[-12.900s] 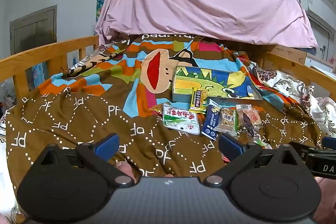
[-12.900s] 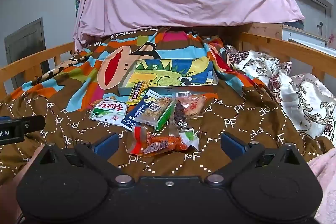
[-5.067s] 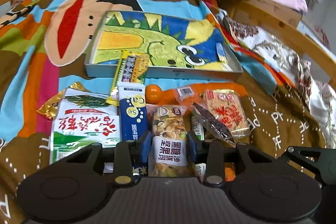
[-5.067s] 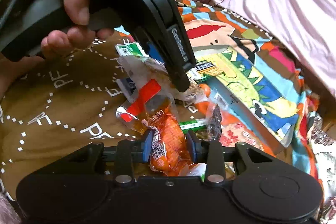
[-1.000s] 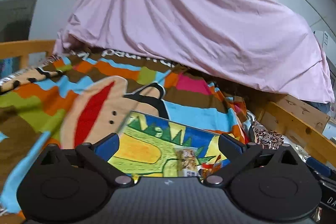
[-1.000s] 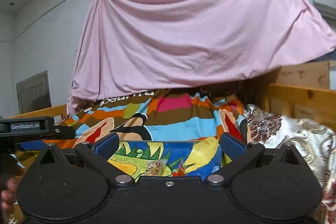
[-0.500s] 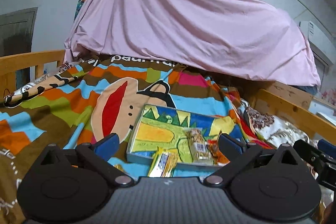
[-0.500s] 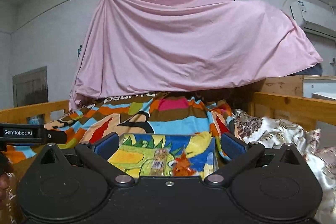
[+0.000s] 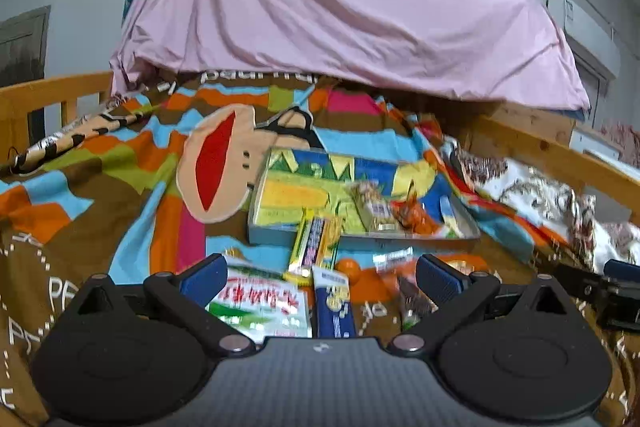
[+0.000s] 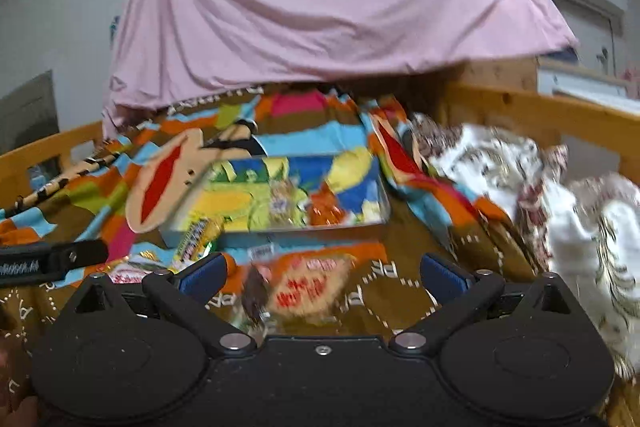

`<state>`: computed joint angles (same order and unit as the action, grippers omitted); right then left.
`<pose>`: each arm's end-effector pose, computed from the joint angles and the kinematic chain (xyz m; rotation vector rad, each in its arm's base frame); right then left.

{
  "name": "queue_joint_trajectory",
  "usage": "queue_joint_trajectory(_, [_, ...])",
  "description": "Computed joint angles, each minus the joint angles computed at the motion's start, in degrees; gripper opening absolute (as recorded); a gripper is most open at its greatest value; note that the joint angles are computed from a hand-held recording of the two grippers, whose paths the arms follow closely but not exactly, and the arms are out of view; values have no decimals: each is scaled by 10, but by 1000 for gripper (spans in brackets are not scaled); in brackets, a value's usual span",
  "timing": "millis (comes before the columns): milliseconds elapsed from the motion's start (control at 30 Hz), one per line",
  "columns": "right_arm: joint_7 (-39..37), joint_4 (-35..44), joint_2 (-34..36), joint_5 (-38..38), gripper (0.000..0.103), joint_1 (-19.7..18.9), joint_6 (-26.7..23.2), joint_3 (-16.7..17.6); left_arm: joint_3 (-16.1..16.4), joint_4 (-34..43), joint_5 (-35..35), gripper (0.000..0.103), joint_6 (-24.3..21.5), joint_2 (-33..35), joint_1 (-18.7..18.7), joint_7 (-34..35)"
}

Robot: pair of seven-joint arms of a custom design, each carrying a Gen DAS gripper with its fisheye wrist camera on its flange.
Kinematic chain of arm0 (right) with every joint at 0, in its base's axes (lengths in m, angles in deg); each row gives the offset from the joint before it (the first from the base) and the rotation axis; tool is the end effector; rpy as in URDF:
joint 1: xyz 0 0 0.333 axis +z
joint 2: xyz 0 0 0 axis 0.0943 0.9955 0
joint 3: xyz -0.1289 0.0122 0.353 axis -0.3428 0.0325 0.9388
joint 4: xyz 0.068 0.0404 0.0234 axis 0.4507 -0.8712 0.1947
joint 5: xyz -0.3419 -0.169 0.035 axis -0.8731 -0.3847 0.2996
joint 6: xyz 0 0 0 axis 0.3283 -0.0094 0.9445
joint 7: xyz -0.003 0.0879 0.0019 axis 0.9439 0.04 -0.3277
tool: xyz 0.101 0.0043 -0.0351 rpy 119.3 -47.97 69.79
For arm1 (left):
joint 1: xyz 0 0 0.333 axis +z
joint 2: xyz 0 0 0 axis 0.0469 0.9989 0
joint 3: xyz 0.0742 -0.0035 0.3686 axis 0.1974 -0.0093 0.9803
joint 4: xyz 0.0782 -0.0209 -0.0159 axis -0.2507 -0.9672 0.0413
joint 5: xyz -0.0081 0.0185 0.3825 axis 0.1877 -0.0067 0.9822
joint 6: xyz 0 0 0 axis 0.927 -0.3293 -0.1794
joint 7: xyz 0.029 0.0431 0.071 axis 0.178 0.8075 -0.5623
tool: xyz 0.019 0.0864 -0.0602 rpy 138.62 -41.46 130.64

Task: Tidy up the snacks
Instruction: 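Withdraw both tools up from the tin box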

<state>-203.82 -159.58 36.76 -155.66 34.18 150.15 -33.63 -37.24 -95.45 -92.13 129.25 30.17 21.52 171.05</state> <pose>0.5924 0.3053 0.4774 -1.0835 1.9077 -1.2135 0.7287 -0.1958 0.4710 -1.1941 1.9944 -1.3921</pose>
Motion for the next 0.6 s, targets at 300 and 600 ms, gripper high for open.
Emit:
queue_joint_trajectory(300, [-71, 16, 16, 101, 102, -15, 28, -3, 45, -5, -40, 102, -57, -21, -22, 37])
queue_joint_trajectory(600, [-133, 32, 30, 145, 102, -12, 57, -16, 94, 9, -103, 102, -94, -36, -58, 72])
